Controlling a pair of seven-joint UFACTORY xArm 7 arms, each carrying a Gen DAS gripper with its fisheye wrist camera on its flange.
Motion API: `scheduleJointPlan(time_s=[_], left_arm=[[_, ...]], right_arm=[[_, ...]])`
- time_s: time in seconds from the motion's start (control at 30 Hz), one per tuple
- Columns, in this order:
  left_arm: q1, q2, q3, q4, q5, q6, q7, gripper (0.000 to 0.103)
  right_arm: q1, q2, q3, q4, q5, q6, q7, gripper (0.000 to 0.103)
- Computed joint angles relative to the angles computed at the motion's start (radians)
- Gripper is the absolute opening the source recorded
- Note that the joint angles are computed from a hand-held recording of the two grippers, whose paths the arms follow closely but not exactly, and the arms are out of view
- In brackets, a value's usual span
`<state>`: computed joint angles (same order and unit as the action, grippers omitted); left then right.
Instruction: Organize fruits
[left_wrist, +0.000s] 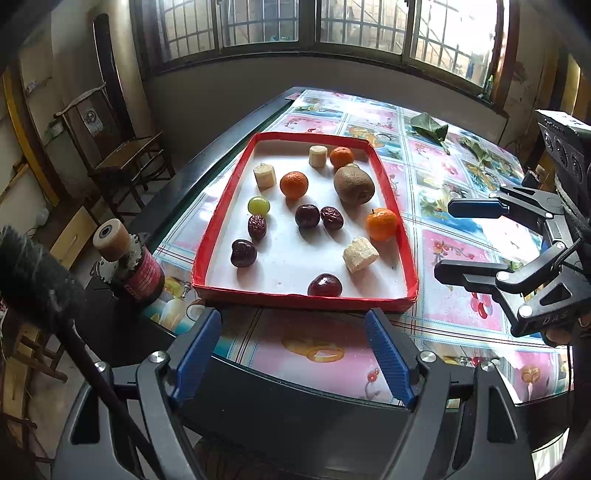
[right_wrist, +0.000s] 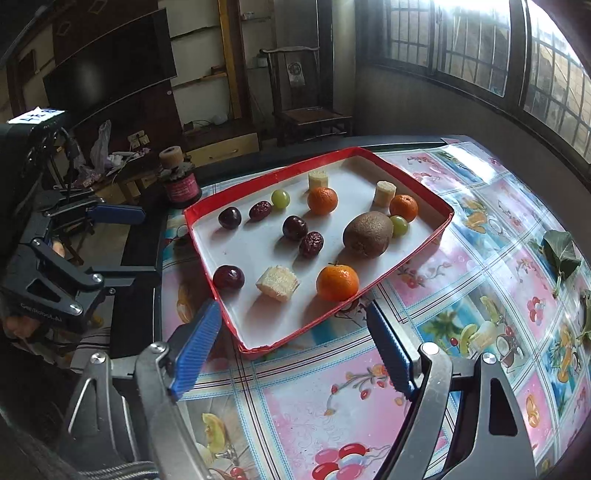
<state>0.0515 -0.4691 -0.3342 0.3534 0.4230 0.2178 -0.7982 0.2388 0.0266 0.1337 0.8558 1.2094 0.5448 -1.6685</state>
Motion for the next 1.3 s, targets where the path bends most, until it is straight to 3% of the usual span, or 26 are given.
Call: scheduleJointPlan(time_s=[0.2,0.33,0.6,1.3], left_arm=[[-0.015,-0.034,0.009,-0.020,-0.018,-0.004,0.010,0.080],[0.057,-0.090,-0.070,-0.042,0.025,-0.025,-0.046,0.080],[0.001,-0.113,-0.015,-0.060,-0.031,-0.007,-0.007,0.080],[0.018,-0.162,-0.063,-0.069,-0.029,0.010,-0.022,0.080]], right_arm=[[0.006,-0.024,-0.002,-0.033,0.021,-0.010,-0.022,0.081],[0.017,-0.032,-0.001,-0.043,0.024,-0.026,-0.021,0.081],[0.044,-0.071,-0.003,-0.075,0.040,-0.037,-0.047,0.081],[0.054,-0.102,-0.028,-0.132,0.085,-0.049,-0.081,0.081]])
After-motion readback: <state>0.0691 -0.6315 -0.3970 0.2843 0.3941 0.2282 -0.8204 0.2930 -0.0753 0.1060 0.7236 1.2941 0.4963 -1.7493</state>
